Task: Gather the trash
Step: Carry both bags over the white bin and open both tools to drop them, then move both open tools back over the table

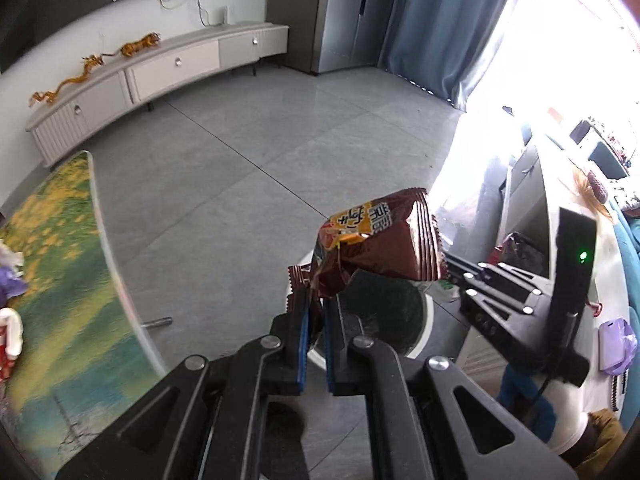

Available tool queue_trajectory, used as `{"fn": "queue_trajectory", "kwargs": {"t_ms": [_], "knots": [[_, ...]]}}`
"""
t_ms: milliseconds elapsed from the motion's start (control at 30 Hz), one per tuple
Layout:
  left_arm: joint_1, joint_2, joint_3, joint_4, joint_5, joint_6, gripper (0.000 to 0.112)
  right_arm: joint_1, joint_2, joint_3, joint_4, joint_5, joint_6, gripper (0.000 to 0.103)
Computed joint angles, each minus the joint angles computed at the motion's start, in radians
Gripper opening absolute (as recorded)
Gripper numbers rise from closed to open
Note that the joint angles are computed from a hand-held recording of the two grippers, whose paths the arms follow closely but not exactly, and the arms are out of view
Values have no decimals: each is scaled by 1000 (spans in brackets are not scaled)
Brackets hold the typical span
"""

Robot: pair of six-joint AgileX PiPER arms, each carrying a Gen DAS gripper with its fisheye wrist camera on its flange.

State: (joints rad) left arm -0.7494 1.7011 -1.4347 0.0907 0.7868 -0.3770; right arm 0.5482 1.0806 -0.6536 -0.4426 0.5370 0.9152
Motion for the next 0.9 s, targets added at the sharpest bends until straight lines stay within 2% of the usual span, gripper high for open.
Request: {"fn": "queue_trajectory", "kwargs": {"t_ms": [67,133,200,267,433,533,567,667,700,733,800,900], "knots": [[-1,50,-46,-26,3,16,6,-44,27,7,42,-27,-45,9],[-2,91,-87,-55,5,27,8,-81,58,5,78,-45,-83,15],[12,134,-126,-122,7,70,8,-87,86,-9,36,-27,-34,40],[24,171,-156,-179,10,113,8,-98,71,0,33,-28,-24,44],[32,199,-174,-229,14,139,9,-68,19,11,-52,52,83,57],[40,188,-162,-250,10,151,9,-47,-9,6,-82,98,132,65],[40,184,-161,-255,11,151,9,-65,7,-5,-75,83,116,68],[41,158,-136,-265,3,164,12,-10,-12,-18,-126,133,181,75],[41,151,-134,-265,3,162,20,19,-21,-24,-149,158,209,78],[43,135,-118,-265,-6,156,33,50,-35,-31,-169,187,234,78],[41,93,-78,-253,-34,128,48,98,-56,-44,-194,232,271,82],[38,42,-46,-245,-47,114,49,185,-86,-68,-255,322,347,87]]}}
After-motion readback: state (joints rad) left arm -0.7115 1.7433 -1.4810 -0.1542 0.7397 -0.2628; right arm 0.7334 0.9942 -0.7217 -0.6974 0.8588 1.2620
